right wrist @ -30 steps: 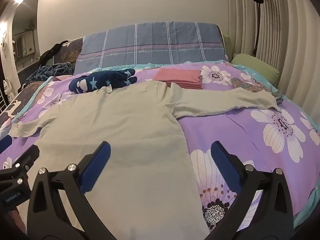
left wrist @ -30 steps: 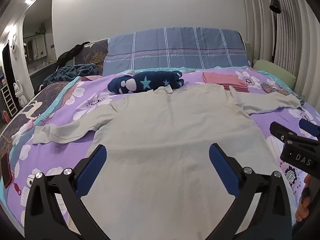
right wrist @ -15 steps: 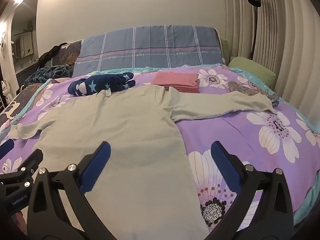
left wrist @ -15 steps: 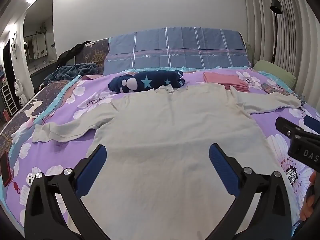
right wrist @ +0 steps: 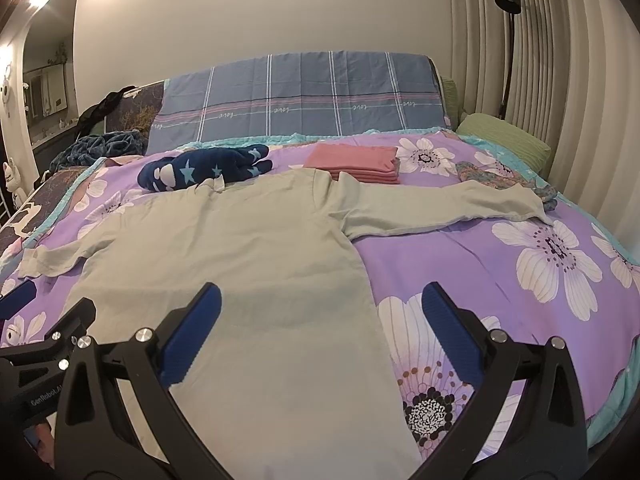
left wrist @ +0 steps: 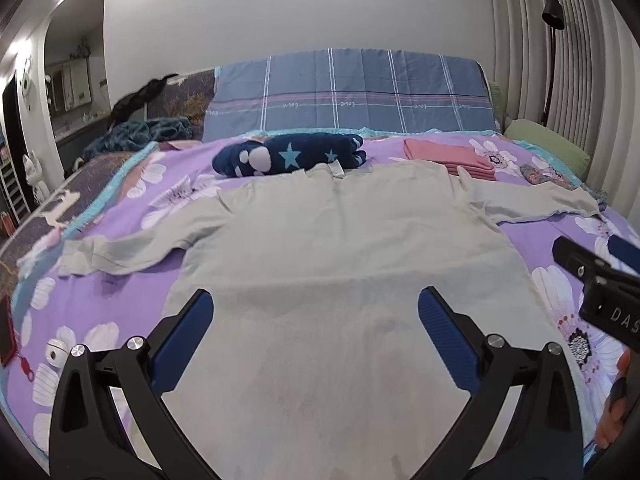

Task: Fold small clothes

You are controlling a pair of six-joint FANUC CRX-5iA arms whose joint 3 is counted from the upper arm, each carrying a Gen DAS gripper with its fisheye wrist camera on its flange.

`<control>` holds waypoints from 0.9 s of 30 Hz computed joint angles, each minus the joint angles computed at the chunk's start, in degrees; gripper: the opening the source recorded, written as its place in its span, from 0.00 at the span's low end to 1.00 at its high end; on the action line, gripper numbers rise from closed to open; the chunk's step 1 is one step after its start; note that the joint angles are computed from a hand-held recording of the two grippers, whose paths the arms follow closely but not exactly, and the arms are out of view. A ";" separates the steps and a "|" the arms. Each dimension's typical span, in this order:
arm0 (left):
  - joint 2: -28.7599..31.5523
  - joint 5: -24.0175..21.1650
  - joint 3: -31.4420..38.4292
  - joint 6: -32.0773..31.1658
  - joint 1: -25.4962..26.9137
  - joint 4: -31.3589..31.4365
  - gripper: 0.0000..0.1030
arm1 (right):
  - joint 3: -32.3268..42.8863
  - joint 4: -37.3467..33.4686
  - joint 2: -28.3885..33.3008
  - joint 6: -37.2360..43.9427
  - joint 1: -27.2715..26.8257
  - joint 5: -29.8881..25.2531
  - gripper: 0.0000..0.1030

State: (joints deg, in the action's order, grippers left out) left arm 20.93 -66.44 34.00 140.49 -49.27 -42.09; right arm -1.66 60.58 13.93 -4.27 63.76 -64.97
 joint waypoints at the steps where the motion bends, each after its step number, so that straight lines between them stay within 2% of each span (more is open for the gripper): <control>1: -0.31 0.70 -0.52 -0.04 0.47 1.00 0.99 | 0.19 -0.43 0.10 0.30 0.10 -0.14 0.98; 7: -0.95 1.19 -1.55 1.19 1.27 1.98 0.99 | 1.38 -2.63 0.79 1.29 0.13 0.20 0.98; 19: -2.74 5.83 -5.00 1.14 3.46 5.48 0.99 | 2.89 -3.27 2.22 2.76 0.28 -0.97 0.98; 24: -3.28 5.84 -5.42 1.99 3.41 3.38 0.99 | 3.18 -3.06 2.52 3.30 0.35 -1.27 0.98; 27: -4.36 7.44 -6.58 1.92 3.90 3.16 0.99 | 3.46 -1.67 3.07 3.63 0.70 -2.43 0.98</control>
